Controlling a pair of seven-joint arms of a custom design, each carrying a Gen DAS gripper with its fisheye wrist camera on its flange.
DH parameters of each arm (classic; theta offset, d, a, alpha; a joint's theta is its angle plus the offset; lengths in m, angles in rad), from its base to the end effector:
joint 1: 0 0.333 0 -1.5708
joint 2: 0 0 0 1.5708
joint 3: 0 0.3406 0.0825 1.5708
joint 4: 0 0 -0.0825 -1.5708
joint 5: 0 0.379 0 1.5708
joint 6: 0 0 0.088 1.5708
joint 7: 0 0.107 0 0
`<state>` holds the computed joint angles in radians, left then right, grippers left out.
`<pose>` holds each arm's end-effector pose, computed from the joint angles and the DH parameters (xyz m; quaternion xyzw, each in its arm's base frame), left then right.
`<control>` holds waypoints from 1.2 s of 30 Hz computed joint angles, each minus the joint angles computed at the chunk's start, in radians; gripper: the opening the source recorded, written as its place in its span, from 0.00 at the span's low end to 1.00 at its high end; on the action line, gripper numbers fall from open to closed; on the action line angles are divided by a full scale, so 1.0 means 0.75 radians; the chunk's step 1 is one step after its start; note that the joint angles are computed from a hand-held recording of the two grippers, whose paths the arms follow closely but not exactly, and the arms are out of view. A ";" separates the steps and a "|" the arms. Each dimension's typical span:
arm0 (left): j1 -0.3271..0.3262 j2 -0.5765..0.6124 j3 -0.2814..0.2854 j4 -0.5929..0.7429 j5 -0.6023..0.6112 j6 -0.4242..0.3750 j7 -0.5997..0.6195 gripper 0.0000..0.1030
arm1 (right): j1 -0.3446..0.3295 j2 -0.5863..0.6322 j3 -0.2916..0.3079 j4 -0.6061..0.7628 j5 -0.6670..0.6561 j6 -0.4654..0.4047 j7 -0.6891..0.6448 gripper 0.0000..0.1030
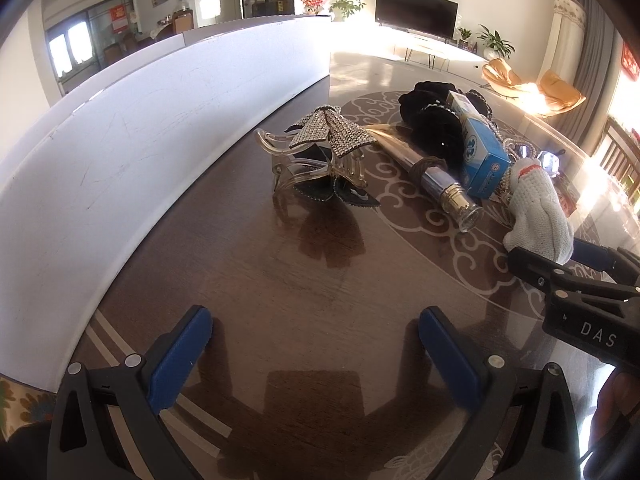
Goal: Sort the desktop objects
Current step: 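Move the right tool to the white knit glove and close on it, then lift the white glove with the right tool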
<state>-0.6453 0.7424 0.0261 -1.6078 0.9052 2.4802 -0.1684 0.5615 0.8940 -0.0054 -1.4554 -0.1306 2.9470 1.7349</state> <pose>0.5819 -0.4220 0.2249 -0.7972 0.5218 -0.1667 0.2536 0.6552 0.4187 0.2352 -0.8255 0.4809 -0.1509 0.2540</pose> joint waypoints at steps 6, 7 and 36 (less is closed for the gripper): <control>-0.001 0.000 0.001 0.000 -0.001 0.000 0.001 1.00 | -0.014 0.005 0.016 0.003 0.008 0.030 -0.022 0.68; -0.001 0.000 0.001 0.000 -0.001 0.000 0.001 1.00 | -0.012 0.006 0.014 0.004 0.008 0.030 -0.025 0.68; -0.002 0.001 0.002 0.002 -0.002 0.001 0.001 1.00 | 0.136 -0.141 -0.216 -0.320 -0.061 0.233 0.141 0.58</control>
